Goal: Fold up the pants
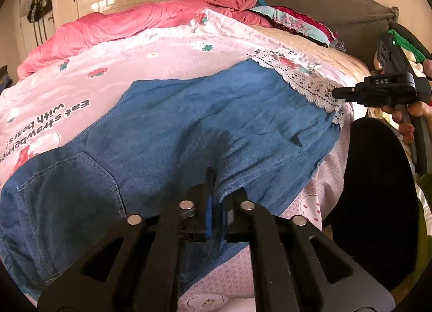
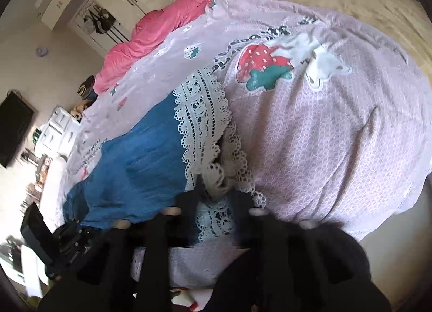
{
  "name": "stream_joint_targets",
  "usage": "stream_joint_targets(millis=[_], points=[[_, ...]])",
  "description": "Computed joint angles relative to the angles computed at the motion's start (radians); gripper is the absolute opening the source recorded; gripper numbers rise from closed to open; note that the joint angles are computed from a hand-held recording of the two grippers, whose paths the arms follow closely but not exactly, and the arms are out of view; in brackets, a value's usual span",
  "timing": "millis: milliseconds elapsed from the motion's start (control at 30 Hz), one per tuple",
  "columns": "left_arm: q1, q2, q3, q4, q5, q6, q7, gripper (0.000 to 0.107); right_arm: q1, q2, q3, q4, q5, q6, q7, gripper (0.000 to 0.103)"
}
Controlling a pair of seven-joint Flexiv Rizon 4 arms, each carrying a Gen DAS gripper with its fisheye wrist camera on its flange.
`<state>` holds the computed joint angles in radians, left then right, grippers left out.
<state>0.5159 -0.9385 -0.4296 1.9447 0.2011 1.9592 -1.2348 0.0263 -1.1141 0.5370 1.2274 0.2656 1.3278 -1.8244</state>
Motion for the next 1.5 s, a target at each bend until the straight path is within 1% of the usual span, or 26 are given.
stream_joint_targets(millis=[167, 233, 267, 400, 500, 567, 600, 633, 667, 733, 800, 833, 867, 933, 967, 1067, 1100, 1133, 1167, 1200, 1300, 1367, 1400, 1433, 1467, 1500], points=[[0.089, 0.014, -0.073, 0.056, 0.062, 0.016, 0.001, 0.0, 0.002, 0.05, -0.025, 0.069, -0.024, 0.035, -0.018, 0.014], [0.089, 0.024, -0.069, 0.063, 0.061, -0.002, 0.001, 0.0, 0.015, 0.061, -0.048, 0.084, -0.051, 0.027, -0.015, 0.014], [0.09, 0.024, -0.072, 0.062, 0.061, -0.015, 0.007, 0.0, 0.037, 0.068, -0.083, 0.09, -0.065, 0.021, 0.011, 0.014], [0.035, 0.023, -0.022, 0.042, 0.013, -0.058, 0.034, 0.002, 0.101, 0.065, -0.176, 0.098, -0.123, 0.011, 0.094, 0.014], [0.021, 0.006, -0.013, 0.028, -0.029, -0.089, 0.047, 0.002, 0.113, 0.056, -0.199, 0.099, -0.156, 0.015, 0.14, 0.016], [0.04, -0.002, -0.033, 0.033, -0.038, -0.09, 0.058, 0.002, 0.135, 0.068, -0.238, 0.121, -0.179, 0.034, 0.18, 0.033], [0.053, 0.0, -0.047, 0.039, -0.041, -0.096, 0.062, 0.002, 0.136, 0.073, -0.244, 0.132, -0.192, 0.046, 0.192, 0.033], [0.062, 0.002, -0.056, 0.047, -0.043, -0.093, 0.064, 0.009, 0.135, 0.078, -0.247, 0.142, -0.202, 0.062, 0.203, 0.033], [0.073, 0.004, -0.065, 0.055, -0.046, -0.092, 0.064, 0.022, 0.137, 0.092, -0.255, 0.167, -0.208, 0.101, 0.215, 0.034], [0.11, 0.012, -0.097, 0.087, -0.046, -0.092, 0.059, 0.034, 0.139, 0.111, -0.257, 0.212, -0.231, 0.192, 0.209, 0.034], [0.141, 0.024, -0.116, 0.12, -0.038, -0.067, 0.046, 0.034, 0.11, 0.12, -0.198, 0.246, -0.28, 0.257, 0.153, 0.037], [0.16, 0.038, -0.124, 0.144, -0.034, -0.047, 0.031, 0.034, 0.093, 0.117, -0.161, 0.253, -0.308, 0.263, 0.131, 0.043], [0.197, 0.044, -0.149, 0.167, -0.019, -0.027, 0.014, 0.034, 0.075, 0.109, -0.116, 0.252, -0.341, 0.256, 0.106, 0.047], [0.23, 0.075, -0.148, 0.208, -0.009, 0.026, -0.039, 0.037, 0.05, 0.079, -0.041, 0.225, -0.401, 0.208, 0.067, 0.047], [0.237, 0.093, -0.135, 0.223, -0.005, 0.051, -0.068, 0.044, 0.059, 0.063, -0.026, 0.204, -0.423, 0.177, 0.051, 0.047], [0.218, 0.17, -0.038, 0.273, -0.047, 0.115, -0.169, 0.053, 0.105, 0.024, -0.012, 0.135, -0.454, 0.087, -0.005, 0.05], [0.216, 0.186, -0.012, 0.286, -0.06, 0.127, -0.201, 0.054, 0.123, 0.015, -0.017, 0.118, -0.454, 0.071, -0.02, 0.051], [0.204, 0.204, 0.028, 0.301, -0.091, 0.134, -0.24, 0.059, 0.141, 0.012, -0.031, 0.109, -0.451, 0.058, -0.028, 0.054], [0.201, 0.214, 0.051, 0.309, -0.108, 0.13, -0.272, 0.064, 0.173, 0.013, -0.067, 0.099, -0.447, 0.041, -0.015, 0.055], [0.201, 0.222, 0.071, 0.314, -0.127, 0.117, -0.306, 0.064, 0.193, 0.009, -0.092, 0.087, -0.44, 0.021, -0.008, 0.056], [0.242, 0.212, 0.071, 0.299, -0.13, 0.064, -0.392, 0.073, 0.219, -0.005, -0.124, 0.062, -0.404, -0.021, -0.005, 0.058], [0.266, 0.192, 0.056, 0.27, -0.113, 0.014, -0.424, 0.073, 0.21, -0.006, -0.112, 0.06, -0.376, -0.023, -0.031, 0.061], [0.29, 0.173, 0.023, 0.263, -0.125, 0.009, -0.405, 0.073, 0.207, -0.005, -0.107, 0.06, -0.363, -0.027, -0.04, 0.062], [0.305, 0.154, 0.013, 0.227, -0.073, -0.019, -0.451, 0.073, 0.206, -0.004, -0.106, 0.058, -0.351, -0.029, -0.046, 0.063], [0.291, 0.146, 0.019, 0.213, -0.087, -0.024, -0.459, 0.064, 0.204, -0.004, -0.103, 0.055, -0.339, -0.037, -0.051, 0.063], [0.25, 0.149, 0.047, 0.208, -0.14, -0.016, -0.436, 0.055, 0.205, -0.003, -0.105, 0.052, -0.33, -0.041, -0.057, 0.063]])
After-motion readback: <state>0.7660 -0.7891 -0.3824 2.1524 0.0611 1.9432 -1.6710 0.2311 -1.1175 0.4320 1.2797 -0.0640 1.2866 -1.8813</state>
